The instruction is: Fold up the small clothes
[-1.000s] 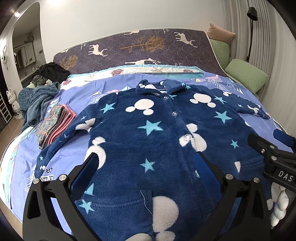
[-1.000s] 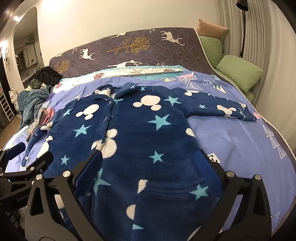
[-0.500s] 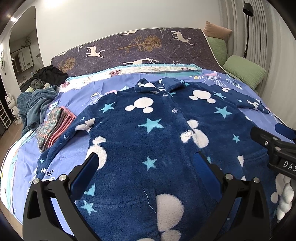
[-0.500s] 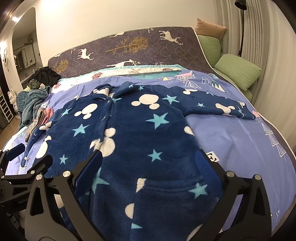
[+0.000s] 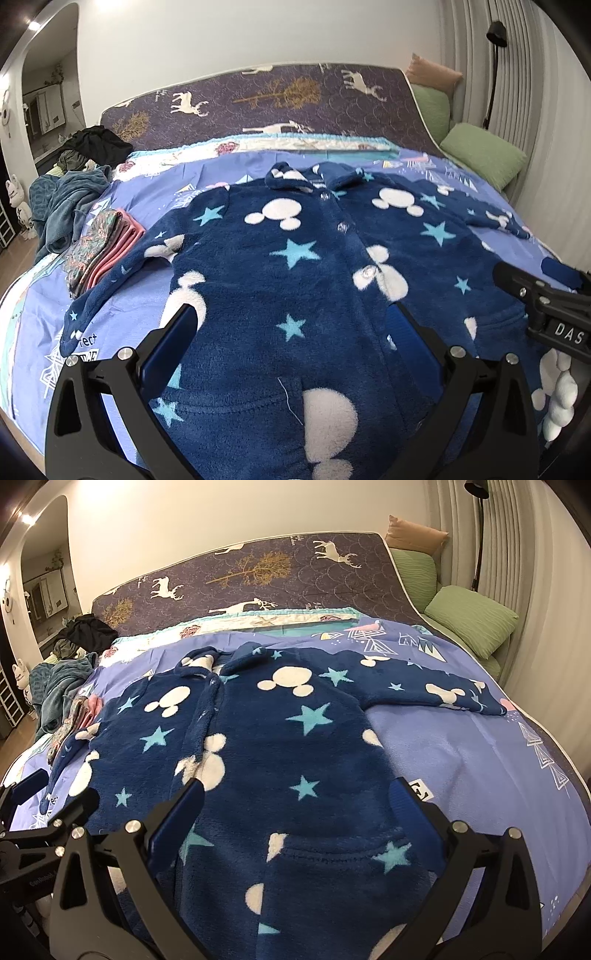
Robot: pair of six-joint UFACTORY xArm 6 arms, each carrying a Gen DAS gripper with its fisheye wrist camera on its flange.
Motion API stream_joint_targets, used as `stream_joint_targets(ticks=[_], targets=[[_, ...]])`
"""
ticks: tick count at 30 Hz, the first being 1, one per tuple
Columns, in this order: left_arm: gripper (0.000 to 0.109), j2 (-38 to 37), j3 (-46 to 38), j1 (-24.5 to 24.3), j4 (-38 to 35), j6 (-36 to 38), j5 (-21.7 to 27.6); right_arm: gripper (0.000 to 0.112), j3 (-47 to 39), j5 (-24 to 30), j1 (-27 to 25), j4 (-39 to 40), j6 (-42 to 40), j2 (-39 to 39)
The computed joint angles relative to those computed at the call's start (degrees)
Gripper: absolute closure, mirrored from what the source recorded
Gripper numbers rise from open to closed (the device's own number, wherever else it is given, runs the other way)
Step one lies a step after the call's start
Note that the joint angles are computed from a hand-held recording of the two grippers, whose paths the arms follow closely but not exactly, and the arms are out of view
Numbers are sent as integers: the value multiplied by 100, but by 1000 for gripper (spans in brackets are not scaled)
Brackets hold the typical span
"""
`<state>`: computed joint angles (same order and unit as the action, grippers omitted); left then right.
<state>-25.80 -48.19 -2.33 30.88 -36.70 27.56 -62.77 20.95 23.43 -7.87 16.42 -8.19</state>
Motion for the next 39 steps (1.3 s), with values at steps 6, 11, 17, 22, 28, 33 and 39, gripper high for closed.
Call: stream_joint_targets(ticks=[6, 11, 17, 22, 28, 33, 39], targets=[[7, -90, 109, 45, 587, -431, -336, 12, 45, -87, 1, -318, 237, -38], [7, -22, 47, 15, 306, -149, -179, 12, 63, -137, 2, -513, 344, -55], [7, -9, 53, 8, -82, 223, -42, 12, 36, -72, 15, -564, 359, -47], [8, 9, 65, 47, -296, 354, -60, 12, 83, -154, 7, -552, 404, -65], [8, 12, 92, 82, -422, 436, -87, 12, 120, -249, -4, -435, 436, -73], [8, 3, 141, 137, -621, 557, -109, 12, 54, -170, 37, -340, 343, -47], [8, -125, 321, 293, -717, 630, -305, 12, -303, 312, 211, -182, 28, 147]])
